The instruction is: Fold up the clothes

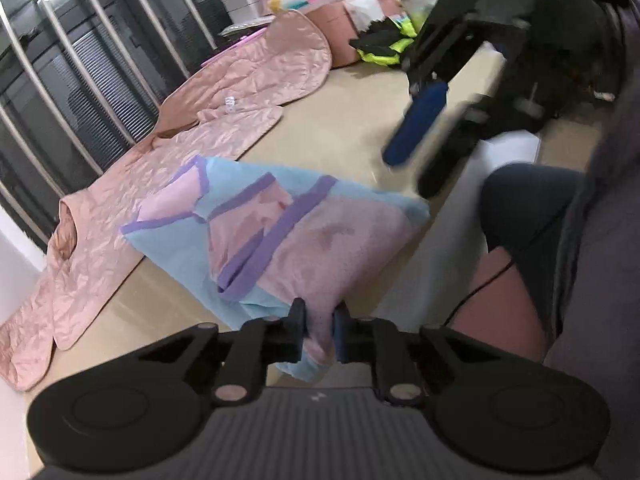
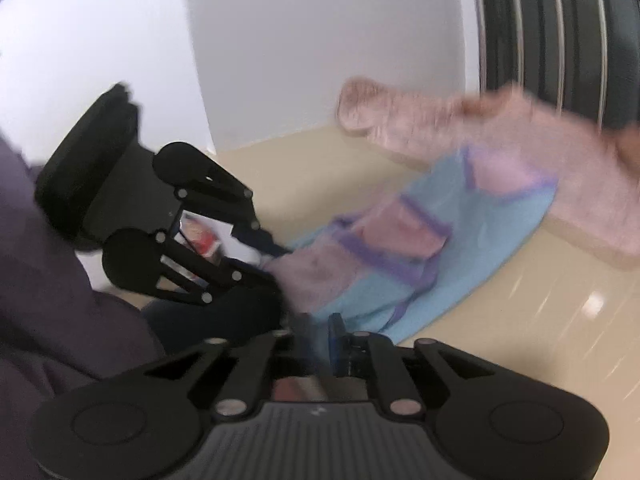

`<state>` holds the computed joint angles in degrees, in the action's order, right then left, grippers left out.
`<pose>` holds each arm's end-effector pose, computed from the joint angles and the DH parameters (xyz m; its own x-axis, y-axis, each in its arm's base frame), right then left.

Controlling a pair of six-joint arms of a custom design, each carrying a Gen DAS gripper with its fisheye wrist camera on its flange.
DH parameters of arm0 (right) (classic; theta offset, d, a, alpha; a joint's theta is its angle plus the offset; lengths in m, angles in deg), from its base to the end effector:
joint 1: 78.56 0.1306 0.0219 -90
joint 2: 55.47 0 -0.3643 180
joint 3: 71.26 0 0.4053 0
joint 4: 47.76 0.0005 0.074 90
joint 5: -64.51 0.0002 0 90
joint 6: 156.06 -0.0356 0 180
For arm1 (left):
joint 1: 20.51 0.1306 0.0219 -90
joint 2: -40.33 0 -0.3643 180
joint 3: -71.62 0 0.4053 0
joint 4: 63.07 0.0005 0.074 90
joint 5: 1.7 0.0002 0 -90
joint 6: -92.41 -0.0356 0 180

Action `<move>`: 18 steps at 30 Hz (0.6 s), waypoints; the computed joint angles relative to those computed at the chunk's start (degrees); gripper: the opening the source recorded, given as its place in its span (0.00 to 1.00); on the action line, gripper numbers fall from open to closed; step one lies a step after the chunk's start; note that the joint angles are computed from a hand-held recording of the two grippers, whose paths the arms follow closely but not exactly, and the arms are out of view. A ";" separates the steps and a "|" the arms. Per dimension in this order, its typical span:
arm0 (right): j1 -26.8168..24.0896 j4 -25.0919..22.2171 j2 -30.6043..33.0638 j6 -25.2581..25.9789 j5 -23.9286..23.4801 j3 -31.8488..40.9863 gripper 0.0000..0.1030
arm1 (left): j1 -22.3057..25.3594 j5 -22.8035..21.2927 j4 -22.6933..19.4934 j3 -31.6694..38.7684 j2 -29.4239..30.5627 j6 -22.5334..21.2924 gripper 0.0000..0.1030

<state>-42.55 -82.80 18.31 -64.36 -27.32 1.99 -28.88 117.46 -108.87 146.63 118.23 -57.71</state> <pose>0.3349 0.2442 0.4127 -0.4523 -0.3654 -0.8136 -0.6223 0.7827 -0.0056 0.4125 -0.0787 0.3873 0.0159 0.7630 -0.6462 0.8662 0.3123 0.3900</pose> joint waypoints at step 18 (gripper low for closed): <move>5.34 12.61 5.37 23.83 13.76 -3.43 0.07 | 2.55 5.93 -19.58 13.55 8.27 -7.25 0.12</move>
<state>-37.21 -70.18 23.68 -40.53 -13.56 -1.44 -26.33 123.39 -128.45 160.18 126.50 -64.95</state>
